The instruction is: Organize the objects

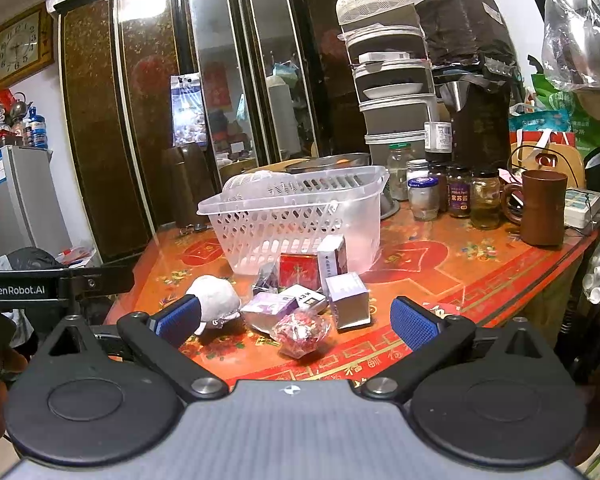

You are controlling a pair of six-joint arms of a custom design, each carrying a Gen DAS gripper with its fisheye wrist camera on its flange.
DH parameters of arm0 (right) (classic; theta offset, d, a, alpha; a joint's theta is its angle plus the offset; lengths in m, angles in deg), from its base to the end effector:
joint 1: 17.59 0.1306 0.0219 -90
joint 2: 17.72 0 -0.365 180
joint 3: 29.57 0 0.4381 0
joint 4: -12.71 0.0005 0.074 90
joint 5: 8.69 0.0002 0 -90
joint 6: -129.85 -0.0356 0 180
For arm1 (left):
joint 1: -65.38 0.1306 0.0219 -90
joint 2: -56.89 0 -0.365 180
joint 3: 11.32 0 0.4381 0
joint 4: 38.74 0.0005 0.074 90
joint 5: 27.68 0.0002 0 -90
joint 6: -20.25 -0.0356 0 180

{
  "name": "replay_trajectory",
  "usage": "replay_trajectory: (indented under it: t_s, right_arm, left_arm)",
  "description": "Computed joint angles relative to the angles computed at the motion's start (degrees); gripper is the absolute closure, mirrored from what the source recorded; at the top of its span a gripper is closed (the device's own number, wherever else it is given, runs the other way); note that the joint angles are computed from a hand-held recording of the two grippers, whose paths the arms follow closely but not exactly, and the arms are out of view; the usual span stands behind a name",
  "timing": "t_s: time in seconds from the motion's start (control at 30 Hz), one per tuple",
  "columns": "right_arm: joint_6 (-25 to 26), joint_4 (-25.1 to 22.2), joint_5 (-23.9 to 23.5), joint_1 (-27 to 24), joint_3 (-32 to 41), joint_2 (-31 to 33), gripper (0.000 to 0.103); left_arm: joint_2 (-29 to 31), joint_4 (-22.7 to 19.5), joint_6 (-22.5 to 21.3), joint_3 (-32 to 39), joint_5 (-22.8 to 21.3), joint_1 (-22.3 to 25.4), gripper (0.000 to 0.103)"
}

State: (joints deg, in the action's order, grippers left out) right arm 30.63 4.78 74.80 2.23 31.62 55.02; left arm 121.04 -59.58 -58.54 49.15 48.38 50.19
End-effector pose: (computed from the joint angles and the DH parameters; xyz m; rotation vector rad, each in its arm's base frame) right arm 0.4183 0.1545 0.3548 -0.2559 1.9172 0.4490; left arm 0.3868 -0.0967 0.3857 -0.0868 1.9839 -0.0550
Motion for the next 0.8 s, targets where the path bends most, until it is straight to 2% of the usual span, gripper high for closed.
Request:
replay_trajectory:
  t_s: [0.6, 0.8]
  right_arm:
    - [-0.26, 0.92, -1.78, -0.42, -0.29, -0.2, 0.0]
    - [-0.21, 1.17, -1.01, -0.37, -0.43, -0.28, 0.0]
  left_arm:
    - [0.06, 0.24, 0.19, 0.17, -0.14, -0.09, 0.0]
    - [0.08, 0.29, 0.23, 0.18, -0.08, -0.09, 0.0]
